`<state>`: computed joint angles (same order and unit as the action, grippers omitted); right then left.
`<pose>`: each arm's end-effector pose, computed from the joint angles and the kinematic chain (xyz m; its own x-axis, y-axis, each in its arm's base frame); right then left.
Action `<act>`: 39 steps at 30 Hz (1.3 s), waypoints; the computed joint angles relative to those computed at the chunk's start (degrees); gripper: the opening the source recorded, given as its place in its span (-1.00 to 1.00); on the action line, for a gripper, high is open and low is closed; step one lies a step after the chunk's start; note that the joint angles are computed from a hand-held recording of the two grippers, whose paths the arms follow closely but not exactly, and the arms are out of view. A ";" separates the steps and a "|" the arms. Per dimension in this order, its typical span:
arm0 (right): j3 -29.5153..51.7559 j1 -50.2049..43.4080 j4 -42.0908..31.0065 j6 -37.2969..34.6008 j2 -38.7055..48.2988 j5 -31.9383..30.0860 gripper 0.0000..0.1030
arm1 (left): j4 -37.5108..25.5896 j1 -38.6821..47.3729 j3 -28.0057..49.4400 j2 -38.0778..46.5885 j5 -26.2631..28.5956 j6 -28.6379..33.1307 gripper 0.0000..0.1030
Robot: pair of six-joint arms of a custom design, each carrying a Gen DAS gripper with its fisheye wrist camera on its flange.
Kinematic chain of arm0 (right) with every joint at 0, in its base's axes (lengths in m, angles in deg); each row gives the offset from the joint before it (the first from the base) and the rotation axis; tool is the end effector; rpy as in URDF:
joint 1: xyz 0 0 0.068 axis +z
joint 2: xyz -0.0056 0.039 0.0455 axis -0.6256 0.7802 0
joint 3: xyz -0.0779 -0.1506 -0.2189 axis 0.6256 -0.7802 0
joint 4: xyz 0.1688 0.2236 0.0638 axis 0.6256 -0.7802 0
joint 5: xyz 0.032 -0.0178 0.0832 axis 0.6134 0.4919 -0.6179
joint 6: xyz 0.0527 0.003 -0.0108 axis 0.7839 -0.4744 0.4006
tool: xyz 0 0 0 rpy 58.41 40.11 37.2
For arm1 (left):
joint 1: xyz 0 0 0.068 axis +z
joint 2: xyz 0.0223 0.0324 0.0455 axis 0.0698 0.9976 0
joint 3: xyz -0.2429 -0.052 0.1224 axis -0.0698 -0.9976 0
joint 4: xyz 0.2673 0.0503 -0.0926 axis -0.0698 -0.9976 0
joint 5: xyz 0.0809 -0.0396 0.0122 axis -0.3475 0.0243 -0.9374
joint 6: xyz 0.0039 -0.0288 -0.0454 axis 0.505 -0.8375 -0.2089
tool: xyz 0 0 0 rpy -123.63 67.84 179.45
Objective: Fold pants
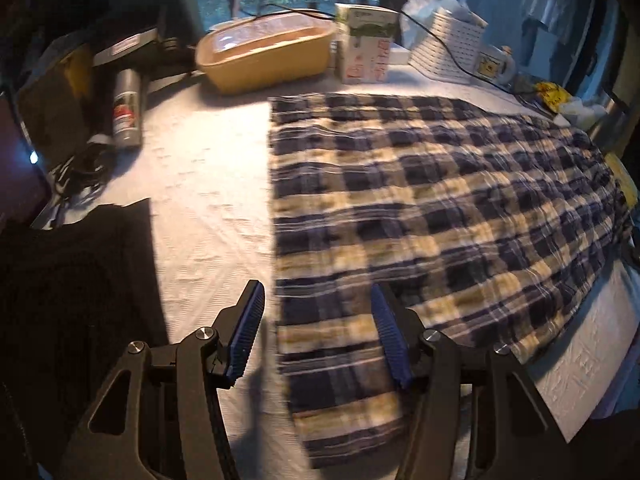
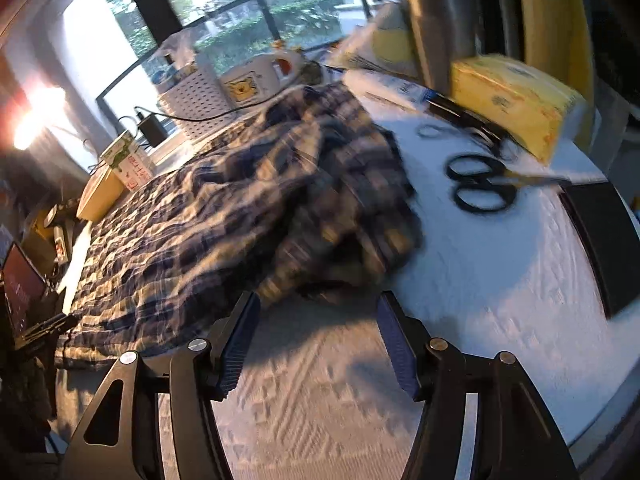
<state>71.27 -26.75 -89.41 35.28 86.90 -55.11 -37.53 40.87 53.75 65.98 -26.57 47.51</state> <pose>0.1349 0.0260 0.1571 -0.7458 0.3971 -0.5348 0.2897 0.9164 0.2764 0.2560 0.1722 0.1356 -0.8241 0.1771 -0.5380 0.2435 0.9684 -0.0543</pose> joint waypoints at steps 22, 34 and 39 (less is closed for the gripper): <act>0.13 -22.90 46.92 9.51 34.70 -25.65 -0.44 | 1.10 3.60 4.81 0.87 0.52 -8.04 0.09; 5.72 -28.04 31.41 -1.13 23.72 -21.02 -0.47 | 0.15 1.55 3.91 0.71 1.98 -7.77 0.09; 8.97 -20.28 28.12 -1.72 20.64 -12.98 -0.47 | -1.06 2.16 4.34 1.37 3.52 -6.37 0.09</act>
<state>80.24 -47.03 -61.29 33.56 107.54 -68.09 -38.59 43.02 58.08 67.35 -23.05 41.14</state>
